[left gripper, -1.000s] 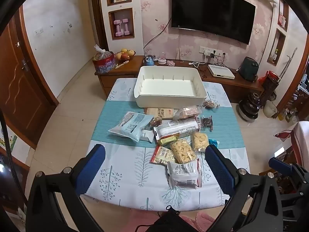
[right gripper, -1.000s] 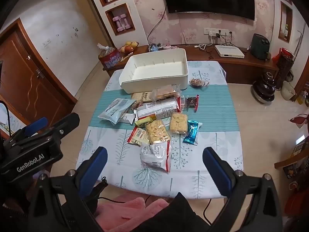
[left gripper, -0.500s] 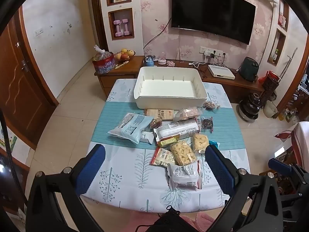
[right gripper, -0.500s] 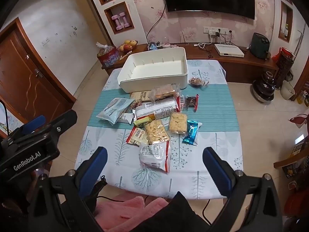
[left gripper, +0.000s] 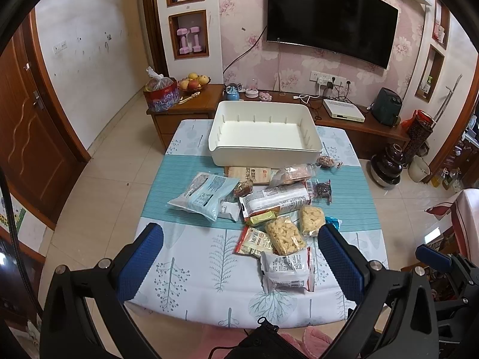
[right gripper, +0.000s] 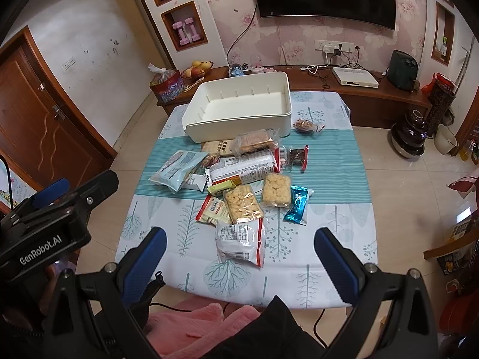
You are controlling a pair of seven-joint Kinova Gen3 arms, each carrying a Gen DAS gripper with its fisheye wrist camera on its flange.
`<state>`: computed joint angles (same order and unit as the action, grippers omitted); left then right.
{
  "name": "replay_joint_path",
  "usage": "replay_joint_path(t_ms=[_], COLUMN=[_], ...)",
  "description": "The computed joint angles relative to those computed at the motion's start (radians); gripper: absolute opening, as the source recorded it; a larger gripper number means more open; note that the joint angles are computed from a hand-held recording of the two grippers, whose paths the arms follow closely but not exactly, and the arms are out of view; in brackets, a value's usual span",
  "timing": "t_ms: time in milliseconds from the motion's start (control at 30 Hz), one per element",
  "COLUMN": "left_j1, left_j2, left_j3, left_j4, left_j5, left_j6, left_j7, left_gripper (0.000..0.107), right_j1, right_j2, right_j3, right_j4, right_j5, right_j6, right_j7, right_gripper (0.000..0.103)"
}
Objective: Organize snacks
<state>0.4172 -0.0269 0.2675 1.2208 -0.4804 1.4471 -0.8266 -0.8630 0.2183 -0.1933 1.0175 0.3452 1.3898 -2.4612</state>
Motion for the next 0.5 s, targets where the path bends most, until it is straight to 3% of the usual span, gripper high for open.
replay_joint_path(t_ms=[500], left_j1=[0.007], left_j2=[0.0], left_j3=[0.005], left_j4=[-0.007], left_j5=[-0.011], left_j6=[0.019], left_j7=[0.002], left_gripper=[0.103], right_j1=[-0.004], right_j2=[0.002], right_j3=[0.001], right_j4=[-0.006], right_j5=[0.001], right_j6=[0.008], right_j7=[0.001], right_gripper=[0.1])
